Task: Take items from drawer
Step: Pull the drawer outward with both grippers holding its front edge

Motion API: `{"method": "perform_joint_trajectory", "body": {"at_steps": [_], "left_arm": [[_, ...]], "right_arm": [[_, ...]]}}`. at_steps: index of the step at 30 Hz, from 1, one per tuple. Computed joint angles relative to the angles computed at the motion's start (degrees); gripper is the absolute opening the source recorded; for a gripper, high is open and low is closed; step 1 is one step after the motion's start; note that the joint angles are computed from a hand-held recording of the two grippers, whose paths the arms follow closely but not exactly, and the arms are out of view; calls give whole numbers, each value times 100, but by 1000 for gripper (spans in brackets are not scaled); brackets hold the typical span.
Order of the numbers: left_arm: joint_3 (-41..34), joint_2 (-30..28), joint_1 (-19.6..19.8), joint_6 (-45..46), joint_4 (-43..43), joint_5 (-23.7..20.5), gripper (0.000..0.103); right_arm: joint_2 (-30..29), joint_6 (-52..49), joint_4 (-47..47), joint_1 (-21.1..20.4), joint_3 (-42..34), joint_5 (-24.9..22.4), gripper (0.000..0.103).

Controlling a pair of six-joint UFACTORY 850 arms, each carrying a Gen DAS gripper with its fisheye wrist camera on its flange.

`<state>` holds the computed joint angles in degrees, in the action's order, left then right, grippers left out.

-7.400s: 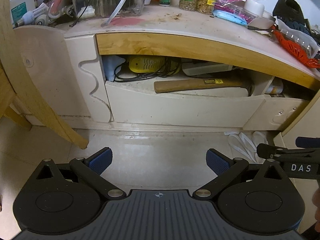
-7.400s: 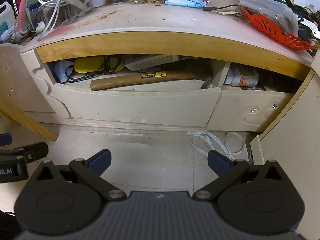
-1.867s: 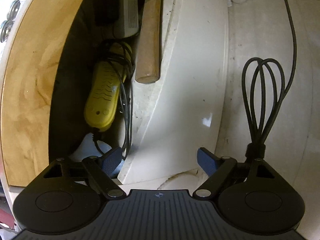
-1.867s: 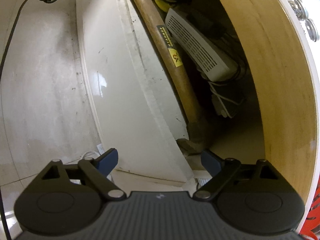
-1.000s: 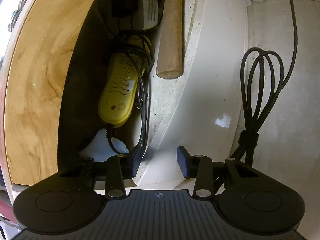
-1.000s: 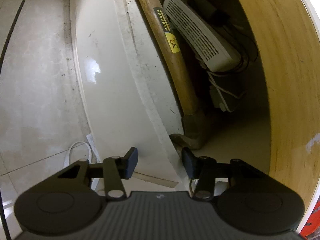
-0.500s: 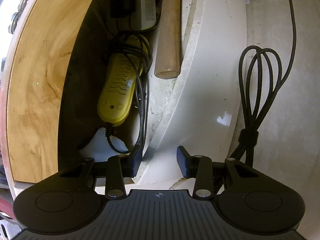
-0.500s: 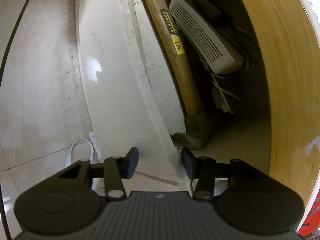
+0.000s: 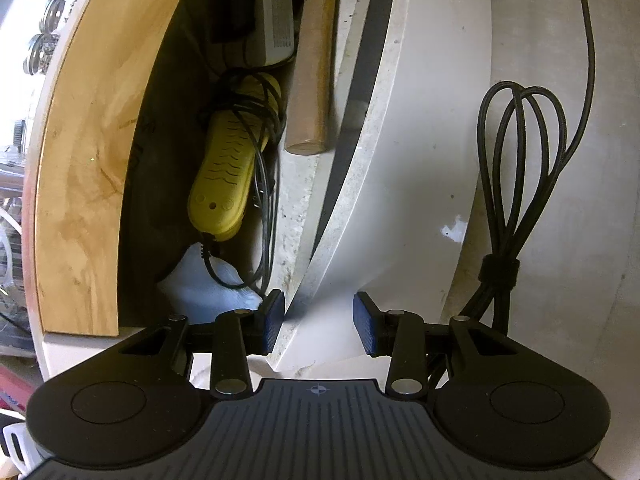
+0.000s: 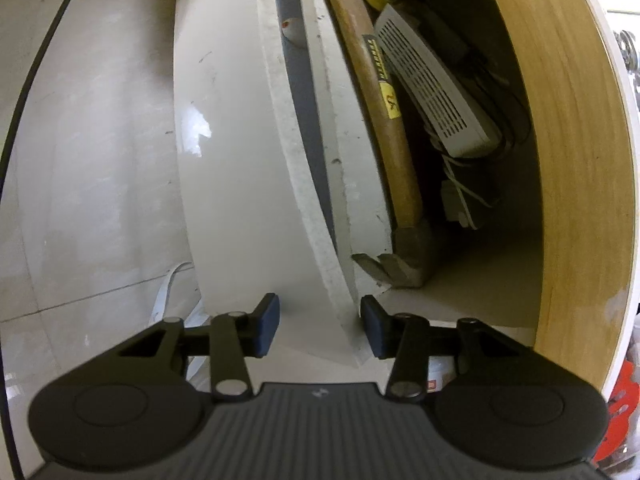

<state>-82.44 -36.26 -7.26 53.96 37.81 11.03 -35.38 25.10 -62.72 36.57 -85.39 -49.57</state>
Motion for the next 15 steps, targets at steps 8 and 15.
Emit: {"method": "perform_joint_trajectory", "body": {"at_steps": [8, 15], "left_arm": [[597, 321, 35, 1316, -1183, 358, 37], [926, 500, 67, 1719, -1427, 548, 37]], "right_arm": [[167, 148, -128, 163, 240, -45, 47], [252, 396, -188, 311, 400, -173, 48]]}}
